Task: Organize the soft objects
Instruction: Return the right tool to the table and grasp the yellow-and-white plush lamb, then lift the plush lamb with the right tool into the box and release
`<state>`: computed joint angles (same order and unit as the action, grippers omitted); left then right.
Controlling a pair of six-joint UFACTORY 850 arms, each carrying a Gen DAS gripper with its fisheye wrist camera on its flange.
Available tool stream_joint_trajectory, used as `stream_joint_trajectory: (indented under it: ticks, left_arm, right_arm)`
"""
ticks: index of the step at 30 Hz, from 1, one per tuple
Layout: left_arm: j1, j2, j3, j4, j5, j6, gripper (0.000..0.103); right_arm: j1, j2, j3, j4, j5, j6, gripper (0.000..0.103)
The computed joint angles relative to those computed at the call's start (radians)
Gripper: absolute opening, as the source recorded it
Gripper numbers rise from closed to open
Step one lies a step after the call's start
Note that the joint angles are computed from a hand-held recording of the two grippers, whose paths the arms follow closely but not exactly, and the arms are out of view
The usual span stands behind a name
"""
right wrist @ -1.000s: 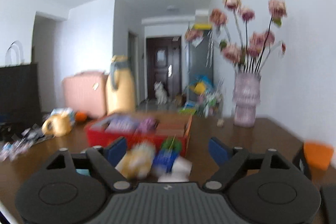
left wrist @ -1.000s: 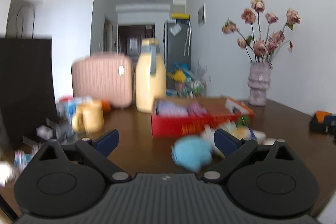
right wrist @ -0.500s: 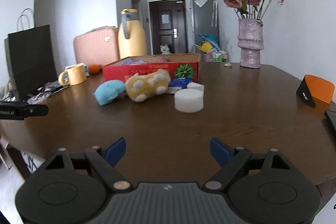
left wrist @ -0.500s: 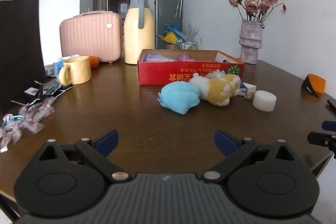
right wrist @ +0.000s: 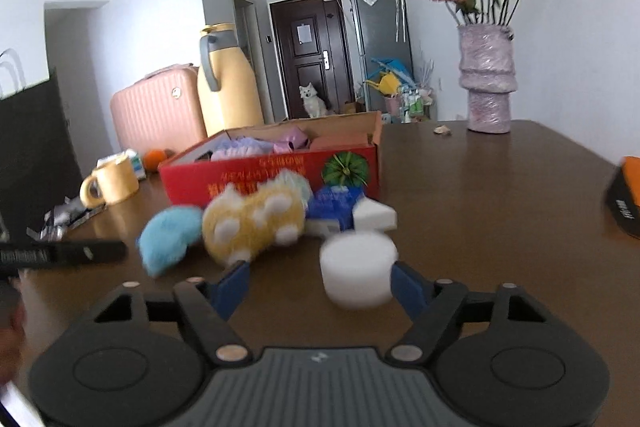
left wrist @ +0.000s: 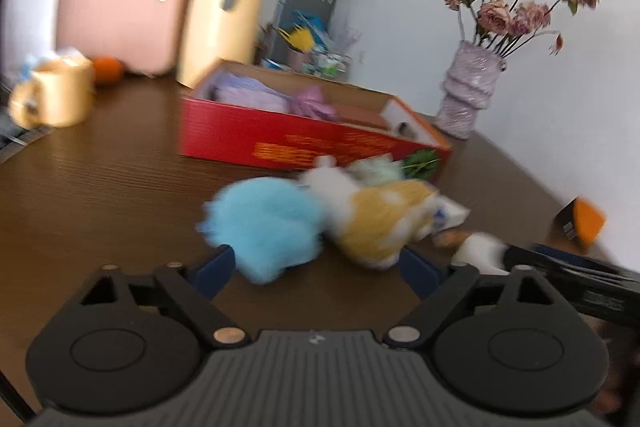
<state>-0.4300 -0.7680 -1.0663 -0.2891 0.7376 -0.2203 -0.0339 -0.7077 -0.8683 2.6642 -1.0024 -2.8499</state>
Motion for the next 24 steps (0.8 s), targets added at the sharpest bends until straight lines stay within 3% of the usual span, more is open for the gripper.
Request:
stream_joint_trajectory:
  ticks: [3,6,10,12,17,24]
  left_arm:
    - [0.018,-0.051,-0.099,0.120,-0.078,-0.090,0.074]
    - [0.034,-0.101,-0.186,0.198,-0.128,-0.171,0.065]
    - [0.067,-0.143,-0.245,0.374,-0.141,-0.359,0.048]
    - [0.070,-0.145,-0.241,0.391,-0.130,-0.377,0.047]
    - [0.070,-0.099,-0.173,0.597,-0.109,-0.546,0.046]
    - [0.028,-0.013,0.000,0.718,-0.020,-0.581,0.046]
  right_arm:
    - [0.012,-0.051,-0.133,-0.090,0.049,0.124,0.070]
    - [0.022,-0.118,-0.283,-0.207,0.106,0.294,0.060]
    - [0.042,-0.194,-0.436,-0.324,0.223,0.495,0.047]
    - [0.039,-0.221,-0.470,-0.377,0.222,0.578,0.044]
    - [0.023,-0.183,-0.403,-0.382,0.195,0.572,0.039]
    - [-0.016,-0.068,-0.189,-0.349,0.145,0.400,0.042]
